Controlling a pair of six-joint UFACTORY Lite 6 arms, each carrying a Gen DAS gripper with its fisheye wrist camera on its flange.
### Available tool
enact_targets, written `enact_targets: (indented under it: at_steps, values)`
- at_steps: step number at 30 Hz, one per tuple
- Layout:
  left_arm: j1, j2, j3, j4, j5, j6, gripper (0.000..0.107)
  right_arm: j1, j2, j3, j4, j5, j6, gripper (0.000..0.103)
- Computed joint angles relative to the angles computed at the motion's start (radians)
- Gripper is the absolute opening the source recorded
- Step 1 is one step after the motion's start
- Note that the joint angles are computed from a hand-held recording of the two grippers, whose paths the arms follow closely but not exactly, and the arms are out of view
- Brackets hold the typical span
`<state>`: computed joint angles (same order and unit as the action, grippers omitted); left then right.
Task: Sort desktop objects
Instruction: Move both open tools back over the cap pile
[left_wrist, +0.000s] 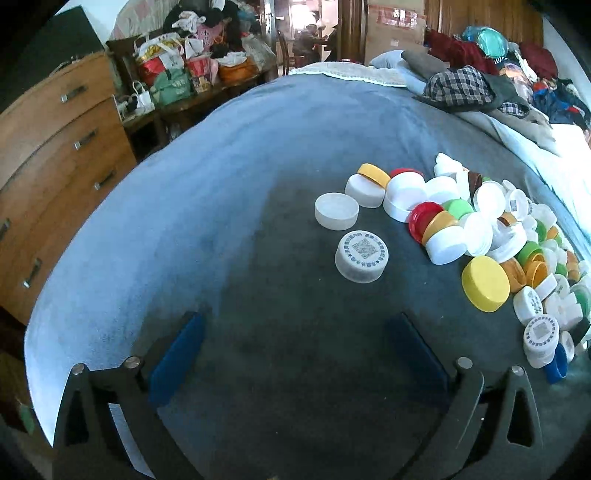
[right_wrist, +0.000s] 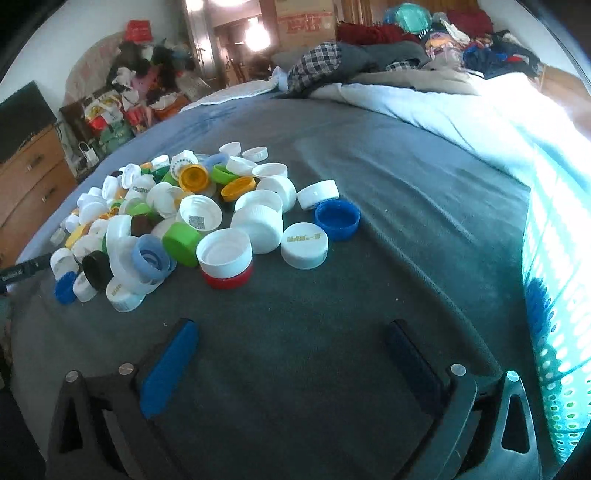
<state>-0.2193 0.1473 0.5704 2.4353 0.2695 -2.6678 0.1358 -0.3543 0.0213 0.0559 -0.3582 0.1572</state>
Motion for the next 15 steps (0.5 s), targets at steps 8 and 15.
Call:
enact_targets:
  at_steps: [8, 15]
  values:
    - [0.009, 0.002, 0.012, 0.02, -0.007, -0.009, 0.102, 0.012, 0.038, 0.017, 0.012, -0.024, -0.002, 0.103]
    - [0.005, 0.017, 0.022, 0.013, -0.001, -0.01, 0.102, 0.008, 0.05, 0.022, 0.002, -0.03, 0.006, 0.103]
